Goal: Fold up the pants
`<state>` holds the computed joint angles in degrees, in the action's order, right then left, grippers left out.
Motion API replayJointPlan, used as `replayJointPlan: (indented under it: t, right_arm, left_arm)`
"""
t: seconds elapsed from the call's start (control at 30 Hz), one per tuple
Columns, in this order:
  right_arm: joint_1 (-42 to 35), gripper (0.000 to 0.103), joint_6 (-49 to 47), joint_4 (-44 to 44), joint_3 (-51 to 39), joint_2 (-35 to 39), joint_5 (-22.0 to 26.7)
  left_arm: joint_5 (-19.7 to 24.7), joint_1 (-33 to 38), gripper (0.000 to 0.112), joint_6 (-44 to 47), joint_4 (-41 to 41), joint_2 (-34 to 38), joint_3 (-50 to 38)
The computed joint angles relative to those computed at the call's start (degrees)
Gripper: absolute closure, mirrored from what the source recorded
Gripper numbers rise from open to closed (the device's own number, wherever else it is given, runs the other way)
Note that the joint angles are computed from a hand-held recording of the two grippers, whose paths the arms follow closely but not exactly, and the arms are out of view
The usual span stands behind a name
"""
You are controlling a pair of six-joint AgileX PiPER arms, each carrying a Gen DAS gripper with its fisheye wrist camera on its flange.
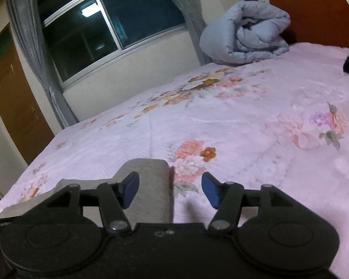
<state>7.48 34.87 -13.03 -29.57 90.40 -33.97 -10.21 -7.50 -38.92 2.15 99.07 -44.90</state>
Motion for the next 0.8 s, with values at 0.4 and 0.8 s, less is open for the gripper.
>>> replayJointPlan:
  t: [0.4,0.8]
  right_arm:
    - [-2.01,0.043,7.87,-9.71,-1.15,1.48,0.04]
    - [3.60,0.033,1.78,-7.82,-7.30,2.38,13.02]
  left_arm:
    - [-13.17,0.91,0.093,-0.71,-3.07,-3.92,12.28]
    - [-11.02,2.88,0.091,-3.96,2.21,-1.03,9.75]
